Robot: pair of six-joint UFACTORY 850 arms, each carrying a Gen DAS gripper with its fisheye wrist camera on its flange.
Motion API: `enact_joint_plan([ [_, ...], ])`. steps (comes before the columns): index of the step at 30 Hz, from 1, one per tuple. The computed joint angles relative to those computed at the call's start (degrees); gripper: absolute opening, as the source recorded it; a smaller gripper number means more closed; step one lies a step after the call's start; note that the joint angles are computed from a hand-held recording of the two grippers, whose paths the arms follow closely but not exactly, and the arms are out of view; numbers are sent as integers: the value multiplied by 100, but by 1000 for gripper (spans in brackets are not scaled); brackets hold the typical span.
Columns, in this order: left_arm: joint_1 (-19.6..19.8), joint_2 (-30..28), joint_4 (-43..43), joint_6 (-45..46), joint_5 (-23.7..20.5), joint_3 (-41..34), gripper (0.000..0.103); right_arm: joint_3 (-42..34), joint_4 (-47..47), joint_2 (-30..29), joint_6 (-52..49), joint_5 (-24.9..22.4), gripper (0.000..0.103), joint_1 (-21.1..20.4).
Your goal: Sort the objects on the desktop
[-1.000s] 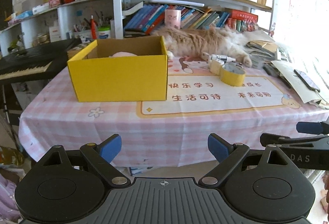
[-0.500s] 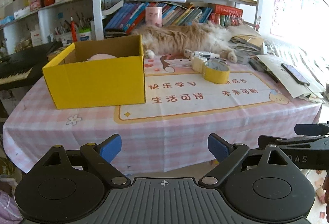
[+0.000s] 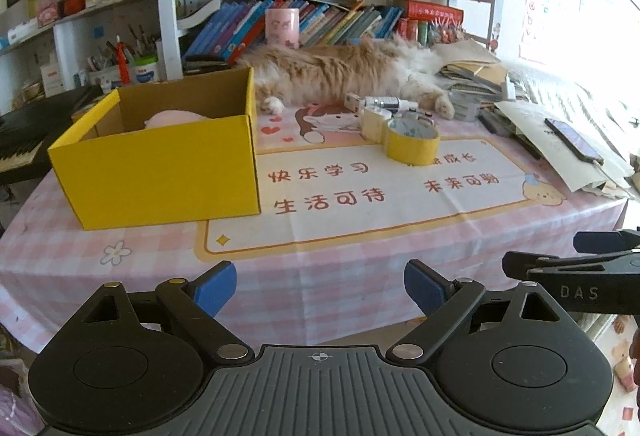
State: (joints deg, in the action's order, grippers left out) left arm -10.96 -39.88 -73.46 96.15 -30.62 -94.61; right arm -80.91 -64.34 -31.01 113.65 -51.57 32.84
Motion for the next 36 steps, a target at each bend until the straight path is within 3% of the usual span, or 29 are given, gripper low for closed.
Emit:
enact_joint_plan([
  [10, -186, -296, 471, -545, 55, -439, 93, -9, 101, -49, -177, 351, 87, -245],
  [26, -700, -1003, 1364, -1908, 355, -1702, 93, 18, -289, 43, -523, 1017, 87, -1012],
  [36, -969, -1538, 2651, -3422, 555, -2665, 93, -152, -612, -52, -772, 1681, 87, -1550],
])
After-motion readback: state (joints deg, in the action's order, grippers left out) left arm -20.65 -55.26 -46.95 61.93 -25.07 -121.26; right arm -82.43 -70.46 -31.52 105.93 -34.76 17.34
